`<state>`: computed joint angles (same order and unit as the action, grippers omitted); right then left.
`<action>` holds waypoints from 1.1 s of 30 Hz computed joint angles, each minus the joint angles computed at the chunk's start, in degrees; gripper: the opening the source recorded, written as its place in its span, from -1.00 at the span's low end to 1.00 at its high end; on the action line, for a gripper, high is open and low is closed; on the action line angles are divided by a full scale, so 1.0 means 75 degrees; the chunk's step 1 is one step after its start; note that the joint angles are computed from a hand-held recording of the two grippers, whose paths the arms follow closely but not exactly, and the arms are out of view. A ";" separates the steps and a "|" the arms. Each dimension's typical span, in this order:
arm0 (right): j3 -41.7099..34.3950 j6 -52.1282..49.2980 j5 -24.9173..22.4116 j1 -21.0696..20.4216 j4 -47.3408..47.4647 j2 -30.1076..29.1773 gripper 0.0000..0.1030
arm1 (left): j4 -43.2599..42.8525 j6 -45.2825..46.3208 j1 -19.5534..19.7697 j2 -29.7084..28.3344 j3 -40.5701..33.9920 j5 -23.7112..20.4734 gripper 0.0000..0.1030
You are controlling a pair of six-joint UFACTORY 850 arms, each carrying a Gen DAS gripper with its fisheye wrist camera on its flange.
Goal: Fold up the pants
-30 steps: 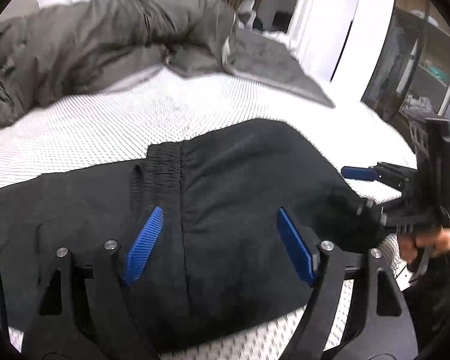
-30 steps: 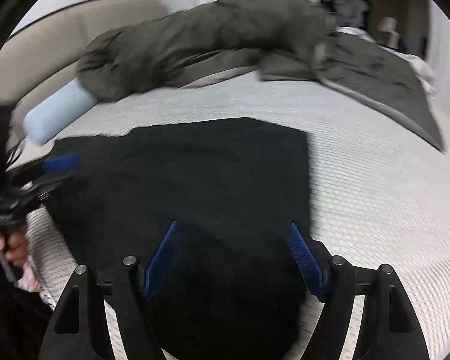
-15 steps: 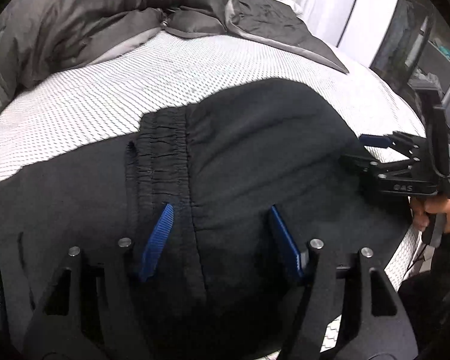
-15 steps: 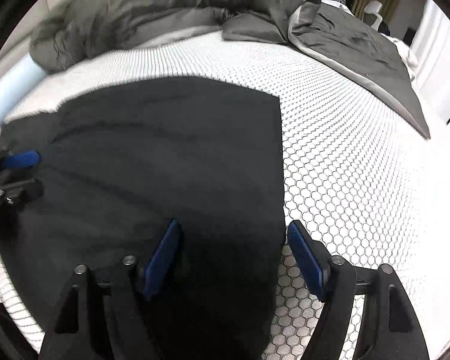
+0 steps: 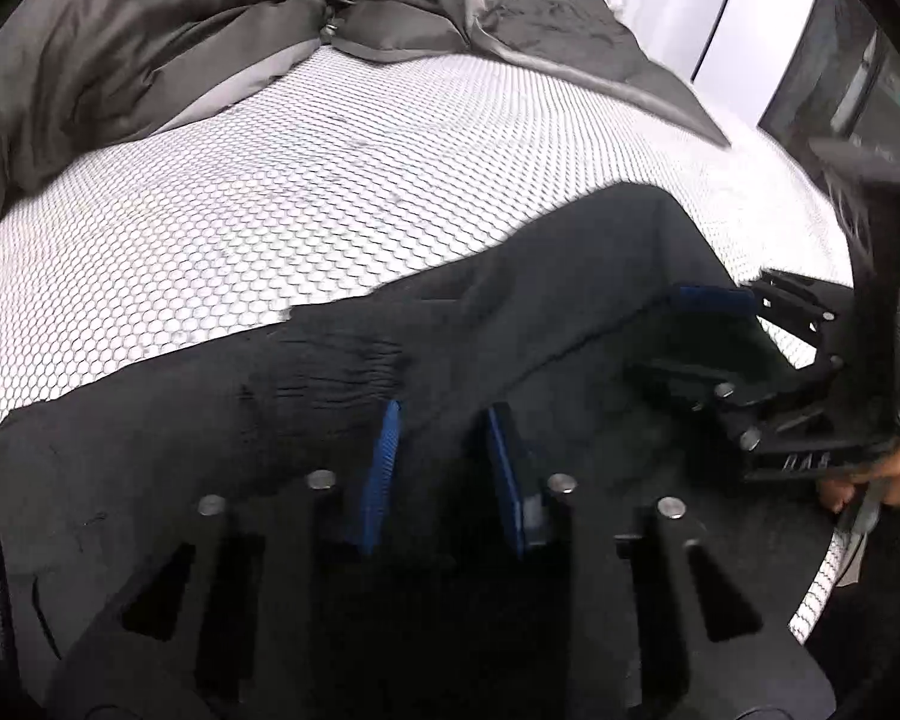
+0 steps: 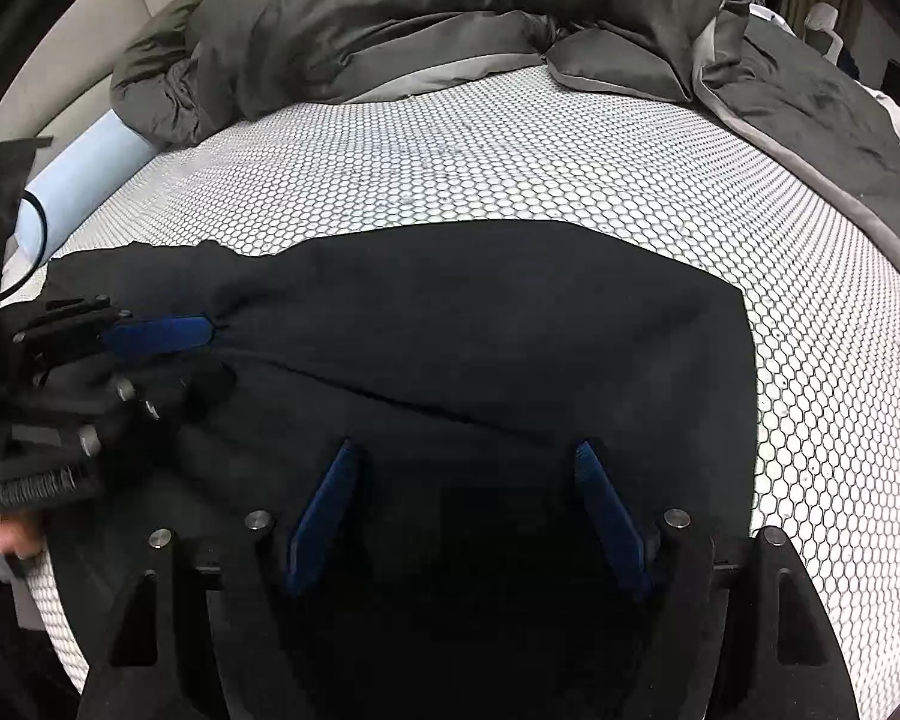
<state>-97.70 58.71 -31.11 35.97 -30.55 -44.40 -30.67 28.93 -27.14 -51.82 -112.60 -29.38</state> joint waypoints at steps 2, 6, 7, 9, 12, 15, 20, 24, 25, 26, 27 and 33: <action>-0.0096 0.0523 -0.0677 0.0012 -0.0570 -0.0011 0.46 | -0.0384 0.0204 0.0153 0.0068 0.0150 -0.0006 -0.72; 0.0531 0.1868 -0.1307 -0.0135 -0.1212 0.0398 0.49 | -0.0839 0.0561 0.0231 0.0341 0.0526 0.0027 -0.72; 0.0825 0.2020 -0.0896 -0.0220 -0.1139 0.0627 0.49 | -0.0831 0.0499 0.0248 0.0432 0.0594 0.0018 -0.71; 0.0937 0.2612 -0.0999 -0.0146 -0.1721 0.0780 0.48 | -0.0917 0.0508 0.0247 0.0663 0.0777 0.0255 -0.68; 0.0866 0.3170 -0.0848 -0.0028 -0.2331 0.0902 0.48 | -0.1501 0.1030 0.0190 0.0741 0.0798 0.0578 -0.55; 0.0704 0.3183 0.0365 -0.0082 -0.1972 0.0851 0.48 | -0.0804 0.0174 0.0107 0.0279 0.0173 0.0311 -0.54; -0.1333 0.0513 -0.0775 0.0055 -0.0171 -0.0697 0.43 | 0.0666 -0.1499 -0.0014 -0.0357 -0.0632 0.0068 -0.63; -0.1515 0.1026 -0.2153 0.0131 -0.0936 -0.0881 0.40 | 0.0362 -0.1181 0.0079 -0.0250 -0.0409 0.0119 -0.77; -0.1455 0.1326 -0.2502 0.0113 -0.1157 -0.0848 0.40 | 0.0224 -0.1004 0.0090 -0.0157 -0.0238 0.0191 -0.77; -0.1136 0.1753 -0.2609 0.0048 -0.1308 -0.0666 0.41 | 0.0110 -0.0813 0.0086 -0.0049 -0.0064 0.0311 -0.77; -0.0733 0.2134 -0.2397 -0.0036 -0.1267 -0.0393 0.42 | 0.0014 -0.0620 0.0102 0.0023 0.0038 0.0398 -0.77; 0.0872 0.3517 -0.0794 0.0084 -0.2312 0.0987 0.60 | -0.2141 0.1264 0.0221 0.1442 0.1926 0.1112 0.14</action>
<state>-91.16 85.09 -37.07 36.59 -47.89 -37.00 -46.73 38.40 -25.48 -41.01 -98.15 -21.04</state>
